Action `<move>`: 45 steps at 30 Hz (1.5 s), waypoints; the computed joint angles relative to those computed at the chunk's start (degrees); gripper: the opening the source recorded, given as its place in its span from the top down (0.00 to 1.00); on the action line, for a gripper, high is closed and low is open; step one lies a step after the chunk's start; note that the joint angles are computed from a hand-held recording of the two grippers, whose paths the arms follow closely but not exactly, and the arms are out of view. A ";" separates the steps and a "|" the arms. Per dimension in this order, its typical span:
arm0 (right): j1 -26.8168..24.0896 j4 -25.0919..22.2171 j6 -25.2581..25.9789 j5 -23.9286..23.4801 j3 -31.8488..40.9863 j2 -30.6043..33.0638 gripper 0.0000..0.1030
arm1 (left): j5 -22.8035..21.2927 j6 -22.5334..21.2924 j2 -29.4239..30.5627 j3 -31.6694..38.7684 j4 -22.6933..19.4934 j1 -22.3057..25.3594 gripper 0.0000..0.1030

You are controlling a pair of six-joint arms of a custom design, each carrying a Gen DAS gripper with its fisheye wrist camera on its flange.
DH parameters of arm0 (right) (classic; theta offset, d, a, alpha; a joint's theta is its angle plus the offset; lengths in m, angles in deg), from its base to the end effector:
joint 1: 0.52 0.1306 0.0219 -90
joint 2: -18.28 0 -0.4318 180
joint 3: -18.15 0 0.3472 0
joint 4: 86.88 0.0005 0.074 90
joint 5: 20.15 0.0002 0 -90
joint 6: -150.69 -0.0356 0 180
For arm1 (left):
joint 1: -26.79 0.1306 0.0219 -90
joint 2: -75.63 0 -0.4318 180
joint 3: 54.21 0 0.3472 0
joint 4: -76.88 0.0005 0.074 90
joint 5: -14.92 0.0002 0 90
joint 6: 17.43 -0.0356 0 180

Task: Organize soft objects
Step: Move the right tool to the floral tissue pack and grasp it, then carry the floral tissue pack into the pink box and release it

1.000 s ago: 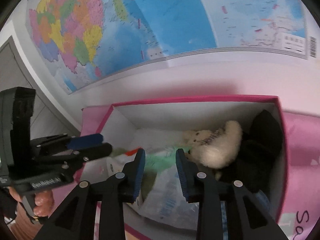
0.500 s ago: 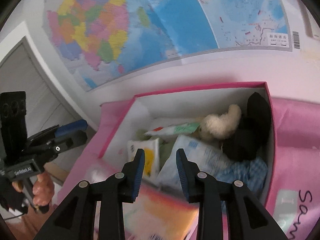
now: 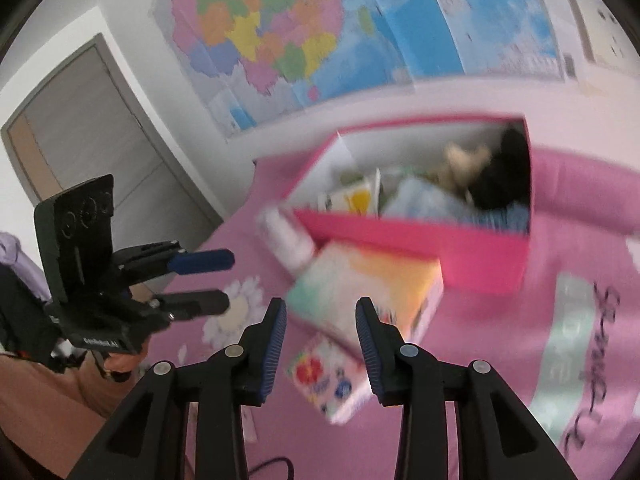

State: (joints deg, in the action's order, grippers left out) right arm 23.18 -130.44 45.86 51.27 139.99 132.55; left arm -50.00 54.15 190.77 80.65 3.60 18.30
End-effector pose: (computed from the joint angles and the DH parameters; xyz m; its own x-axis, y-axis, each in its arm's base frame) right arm 0.5731 0.2634 0.5065 -0.6781 -0.0327 -0.7342 -0.4588 0.7993 0.3881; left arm 0.5863 -0.1033 0.5531 -0.6340 0.3840 -0.6713 0.6145 0.7771 -0.1358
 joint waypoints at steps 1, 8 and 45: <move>0.21 -0.21 -0.29 0.56 -1.33 -0.29 0.65 | -1.31 0.02 0.08 -1.32 -0.47 -0.49 0.49; 1.17 0.82 -3.87 1.56 -7.27 -0.51 0.65 | -2.85 1.39 1.38 -5.15 -2.71 -1.42 0.49; 2.09 8.56 -8.12 5.73 -13.97 -4.28 0.73 | 2.78 3.17 0.59 -2.69 -2.40 -3.47 0.63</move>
State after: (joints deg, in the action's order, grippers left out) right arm 25.27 -121.88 37.74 57.00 126.02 128.27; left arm -47.23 57.32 191.36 77.96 1.20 14.82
